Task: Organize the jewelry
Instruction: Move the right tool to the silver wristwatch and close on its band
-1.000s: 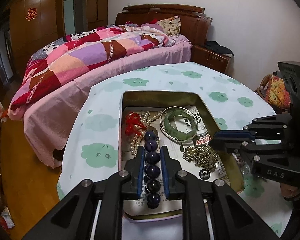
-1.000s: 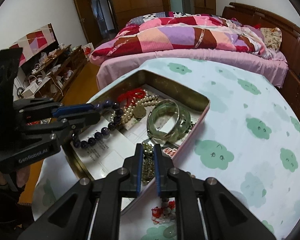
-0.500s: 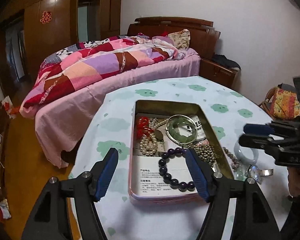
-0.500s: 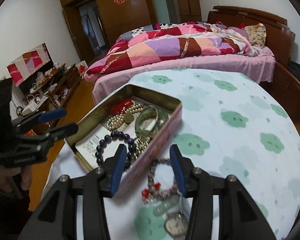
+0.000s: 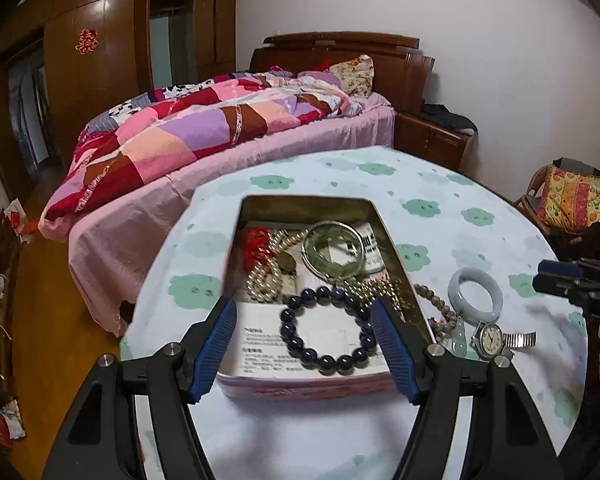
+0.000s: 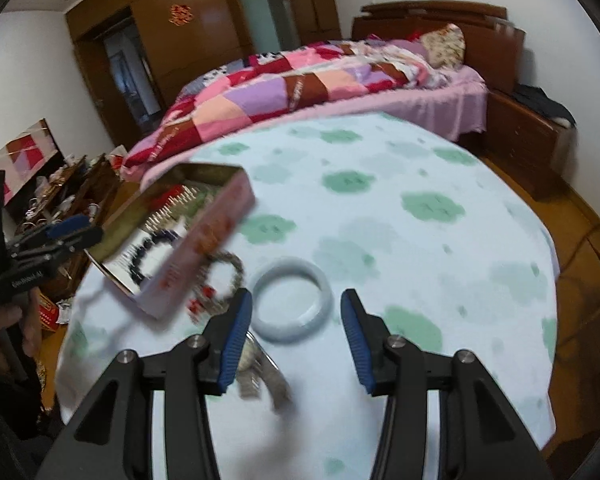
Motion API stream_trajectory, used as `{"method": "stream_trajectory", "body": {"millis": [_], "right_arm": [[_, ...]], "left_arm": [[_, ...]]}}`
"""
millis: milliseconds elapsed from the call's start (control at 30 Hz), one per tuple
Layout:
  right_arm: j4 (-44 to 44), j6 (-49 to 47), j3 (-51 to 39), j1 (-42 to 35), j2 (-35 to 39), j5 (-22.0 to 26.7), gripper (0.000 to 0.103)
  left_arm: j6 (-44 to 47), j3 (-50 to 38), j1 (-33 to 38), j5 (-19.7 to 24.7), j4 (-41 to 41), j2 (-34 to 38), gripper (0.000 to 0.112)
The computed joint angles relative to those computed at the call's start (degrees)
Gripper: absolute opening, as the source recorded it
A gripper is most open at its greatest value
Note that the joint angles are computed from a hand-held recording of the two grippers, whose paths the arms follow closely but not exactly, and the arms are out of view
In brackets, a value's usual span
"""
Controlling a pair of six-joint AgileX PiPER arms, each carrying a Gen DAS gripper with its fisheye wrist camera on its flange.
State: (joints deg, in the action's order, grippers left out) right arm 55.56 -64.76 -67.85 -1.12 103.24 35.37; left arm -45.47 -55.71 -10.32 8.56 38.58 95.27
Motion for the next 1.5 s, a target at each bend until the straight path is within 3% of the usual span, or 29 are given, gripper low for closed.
{"method": "stream_trajectory", "body": {"millis": [167,300,800,1033,1500], "right_arm": [[-0.14,-2.29,3.73,0.50,-0.37,-0.81,0.050],[-0.17,-4.70,5.20,2.39,-0.85,-0.45,0.050],[-6.05,-1.70,5.03,9.23,1.96,-6.72,0.050],[-8.40,-0.75,6.20,10.28,1.26,-9.22,0.039],[-4.06,-5.13,9.39,5.04,-1.20,-8.10,0.039]], "left_arm": [[-0.70,-0.46,-1.77,0.91,0.47,1.35,0.070],[-5.72,-0.33,-2.72,1.64,5.59,1.29,0.070],[-1.91,-0.43,-2.72,1.13,0.83,1.77,0.070],[-2.00,-0.17,-3.33,0.57,1.01,1.37,0.070],[-4.06,0.11,-4.58,0.29,2.84,1.04,0.070]]}}
